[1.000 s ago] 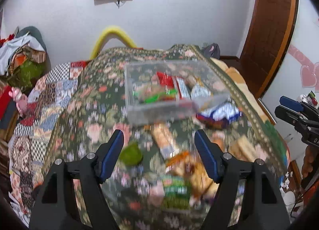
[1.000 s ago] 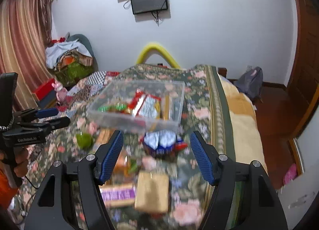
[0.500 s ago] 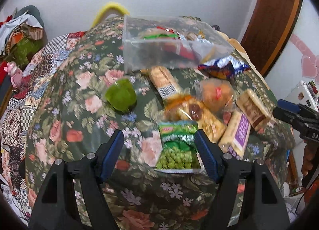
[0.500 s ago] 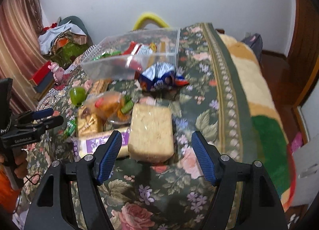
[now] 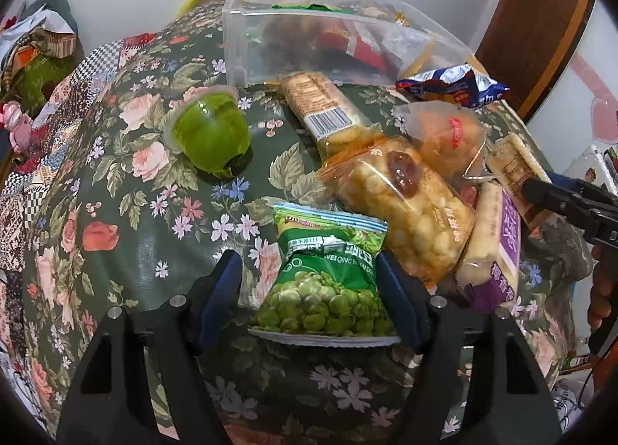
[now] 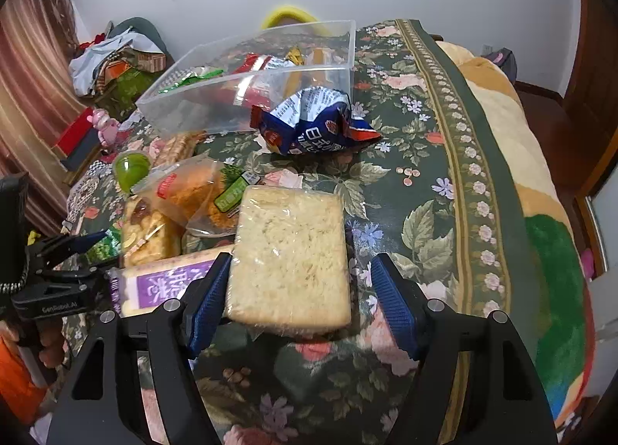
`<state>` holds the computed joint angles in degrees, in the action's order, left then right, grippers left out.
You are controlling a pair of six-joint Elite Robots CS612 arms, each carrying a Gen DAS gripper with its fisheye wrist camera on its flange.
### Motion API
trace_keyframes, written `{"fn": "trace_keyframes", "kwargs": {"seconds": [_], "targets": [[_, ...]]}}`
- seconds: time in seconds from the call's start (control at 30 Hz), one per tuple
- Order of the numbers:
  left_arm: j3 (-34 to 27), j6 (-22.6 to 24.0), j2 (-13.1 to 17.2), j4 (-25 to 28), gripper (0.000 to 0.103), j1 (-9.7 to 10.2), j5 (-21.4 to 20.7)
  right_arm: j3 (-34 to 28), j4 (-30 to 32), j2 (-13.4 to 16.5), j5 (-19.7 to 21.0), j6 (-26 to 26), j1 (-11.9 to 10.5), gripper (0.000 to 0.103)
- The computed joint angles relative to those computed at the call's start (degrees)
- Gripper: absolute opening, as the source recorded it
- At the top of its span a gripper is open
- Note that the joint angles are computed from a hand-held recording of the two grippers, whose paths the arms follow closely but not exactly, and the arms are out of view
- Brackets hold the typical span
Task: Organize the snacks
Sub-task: 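Grasp the green pea bag with the left tool while the right tool grasps the cracker pack, then drop both held snacks into the clear box and open both tools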
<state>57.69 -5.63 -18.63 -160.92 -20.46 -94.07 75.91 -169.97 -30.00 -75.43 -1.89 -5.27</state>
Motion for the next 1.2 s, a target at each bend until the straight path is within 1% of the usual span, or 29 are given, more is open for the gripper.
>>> {"fn": "trace_keyframes", "kwargs": {"seconds": [0.03,0.1,0.13,0.17,0.2,0.23,0.3,0.33,0.4,0.6,0.9,1.03,1.2], "targets": [[0.06,0.41,0.04,-0.44,0.068,0.03,-0.26,-0.18,0.30,0.11,0.32,0.06,-0.05,0.069],[0.02,0.90,0.14,-0.93,0.059,0.04,-0.29,-0.54,0.54,0.41,0.63,0.40,-0.06,0.069],[0.00,1.06,0.15,-1.06,0.057,0.05,-0.30,-0.71,0.72,0.52,0.67,0.37,-0.04,0.069],[0.01,1.21,0.15,-1.17,0.054,0.02,-0.11,-0.73,0.61,0.61,0.86,0.34,-0.05,0.064],[0.09,1.32,0.10,-1.35,0.052,-0.01,0.09,-0.68,0.13,0.67,1.26,0.51,-0.08,0.056],[0.22,1.34,0.05,-1.56,0.051,-0.01,0.12,-0.62,-0.02,0.66,1.61,0.44,-0.09,0.054],[0.52,1.10,-0.13,-2.01,0.046,0.02,0.03,-0.45,-0.72,0.60,1.26,0.17,0.00,0.053],[0.90,0.93,-0.39,-2.47,0.045,0.05,0.03,-0.27,-1.19,0.54,0.90,0.05,0.05,0.053],[1.83,0.81,-1.01,-3.65,0.039,0.05,-0.16,0.26,-1.91,0.26,0.38,-0.52,0.10,0.052],[3.39,0.75,-2.30,-6.83,0.034,0.03,0.24,1.07,-4.96,-0.35,0.49,0.11,-0.19,0.052],[2.86,-0.67,-2.76,-9.70,0.031,0.41,0.41,0.89,-9.32,-1.06,0.33,0.54,-0.16,0.052],[1.22,-0.83,-2.58,-10.75,0.031,0.63,0.62,-0.52,-10.53,-0.74,0.22,0.46,-0.02,0.052],[-3.08,-0.85,-1.34,-10.75,0.031,0.71,1.55,-3.37,-11.54,0.23,0.49,0.65,0.19,0.052]]}}
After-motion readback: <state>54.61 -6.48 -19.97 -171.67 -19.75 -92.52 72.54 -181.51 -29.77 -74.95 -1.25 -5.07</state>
